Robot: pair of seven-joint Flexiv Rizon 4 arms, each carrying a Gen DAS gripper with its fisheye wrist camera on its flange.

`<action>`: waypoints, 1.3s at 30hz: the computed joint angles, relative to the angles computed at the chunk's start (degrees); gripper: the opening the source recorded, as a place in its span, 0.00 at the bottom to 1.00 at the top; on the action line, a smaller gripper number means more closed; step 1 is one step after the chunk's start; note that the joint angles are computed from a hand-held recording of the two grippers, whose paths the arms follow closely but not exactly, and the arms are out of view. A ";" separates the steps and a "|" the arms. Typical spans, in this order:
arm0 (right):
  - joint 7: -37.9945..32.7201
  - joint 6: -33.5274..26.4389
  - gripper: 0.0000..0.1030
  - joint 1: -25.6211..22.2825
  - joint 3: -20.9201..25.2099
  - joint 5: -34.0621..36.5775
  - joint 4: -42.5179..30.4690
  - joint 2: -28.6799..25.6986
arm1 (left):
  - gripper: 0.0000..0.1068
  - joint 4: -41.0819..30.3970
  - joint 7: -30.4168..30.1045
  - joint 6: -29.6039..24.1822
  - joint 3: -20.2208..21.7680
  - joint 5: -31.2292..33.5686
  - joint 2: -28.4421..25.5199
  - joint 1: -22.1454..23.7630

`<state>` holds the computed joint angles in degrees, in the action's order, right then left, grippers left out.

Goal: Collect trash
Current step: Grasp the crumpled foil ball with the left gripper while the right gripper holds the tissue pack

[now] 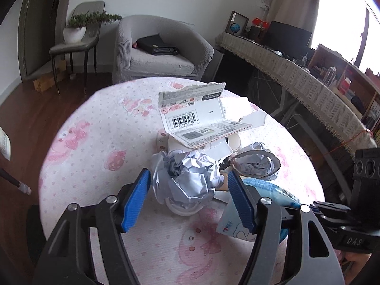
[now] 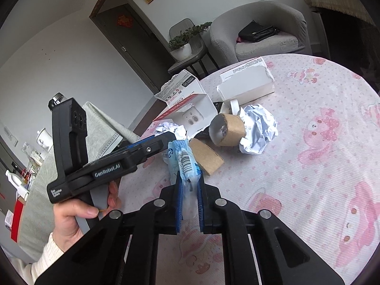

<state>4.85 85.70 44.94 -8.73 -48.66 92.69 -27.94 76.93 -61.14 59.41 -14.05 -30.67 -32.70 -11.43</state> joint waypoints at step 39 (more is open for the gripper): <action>-19.16 -8.75 0.10 -0.63 7.66 10.04 -22.15 -12.05 | 0.42 14.09 11.61 12.33 1.49 -7.78 9.58 6.24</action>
